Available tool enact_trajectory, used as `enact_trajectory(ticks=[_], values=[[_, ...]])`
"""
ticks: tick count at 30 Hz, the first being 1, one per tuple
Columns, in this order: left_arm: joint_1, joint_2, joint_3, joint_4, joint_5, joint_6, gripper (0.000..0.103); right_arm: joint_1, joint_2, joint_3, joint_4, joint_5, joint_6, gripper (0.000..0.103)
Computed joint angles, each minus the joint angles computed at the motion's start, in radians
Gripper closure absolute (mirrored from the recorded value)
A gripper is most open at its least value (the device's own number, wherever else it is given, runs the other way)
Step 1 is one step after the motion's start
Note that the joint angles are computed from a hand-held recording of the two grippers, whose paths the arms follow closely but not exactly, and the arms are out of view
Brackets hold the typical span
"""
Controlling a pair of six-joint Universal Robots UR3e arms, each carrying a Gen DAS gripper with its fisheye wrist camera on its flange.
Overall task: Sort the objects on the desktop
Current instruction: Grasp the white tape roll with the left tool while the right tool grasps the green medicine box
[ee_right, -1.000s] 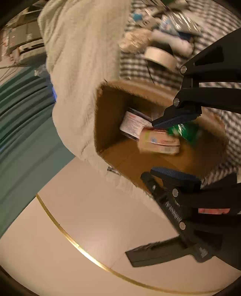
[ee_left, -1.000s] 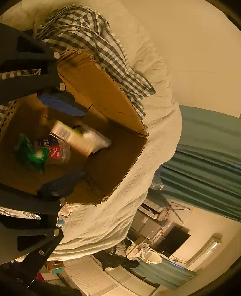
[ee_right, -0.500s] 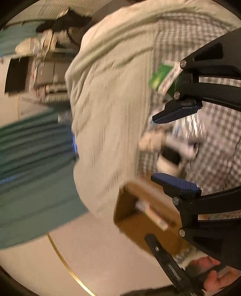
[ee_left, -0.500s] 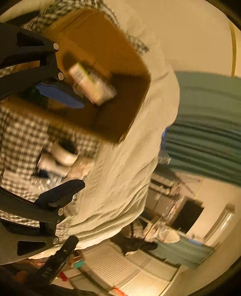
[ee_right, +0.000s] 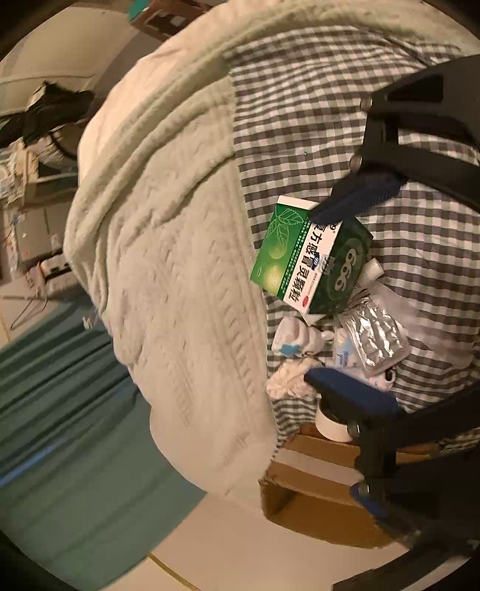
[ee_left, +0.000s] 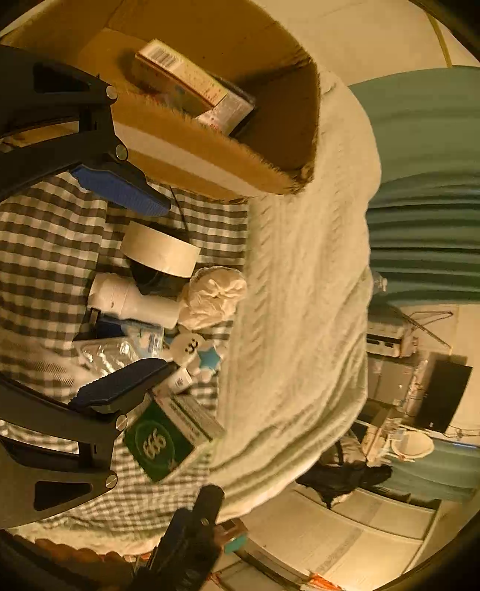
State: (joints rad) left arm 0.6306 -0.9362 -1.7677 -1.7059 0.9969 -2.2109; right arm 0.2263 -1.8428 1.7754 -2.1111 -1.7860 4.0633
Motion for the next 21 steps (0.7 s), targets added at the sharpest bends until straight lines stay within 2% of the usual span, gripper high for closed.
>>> enact_trajectory(ticks=[4,10,13,19,21], values=[[-0.120,-0.079,-0.098,0.244,0.085,-0.144,0.021,-0.069,0.012,0.065,-0.049,0.063,0.009,0.012],[-0.205,-0.175,-0.169,0.437,0.156,-0.202,0.021,-0.115,0.077,0.100,-0.084,0.095,0.013,0.012],[-0.212,-0.207,-0.188,0.487,0.166,-0.208,0.021,-0.114,0.122,0.077,-0.077,0.080,0.011,0.010],[-0.204,-0.222,-0.213,0.495,0.150,-0.148,0.021,-0.118,0.186,0.038,-0.040,0.044,0.020,0.005],[-0.196,-0.219,-0.220,0.493,0.141,-0.122,0.027,-0.121,0.197,0.032,-0.020,0.037,0.025,0.004]])
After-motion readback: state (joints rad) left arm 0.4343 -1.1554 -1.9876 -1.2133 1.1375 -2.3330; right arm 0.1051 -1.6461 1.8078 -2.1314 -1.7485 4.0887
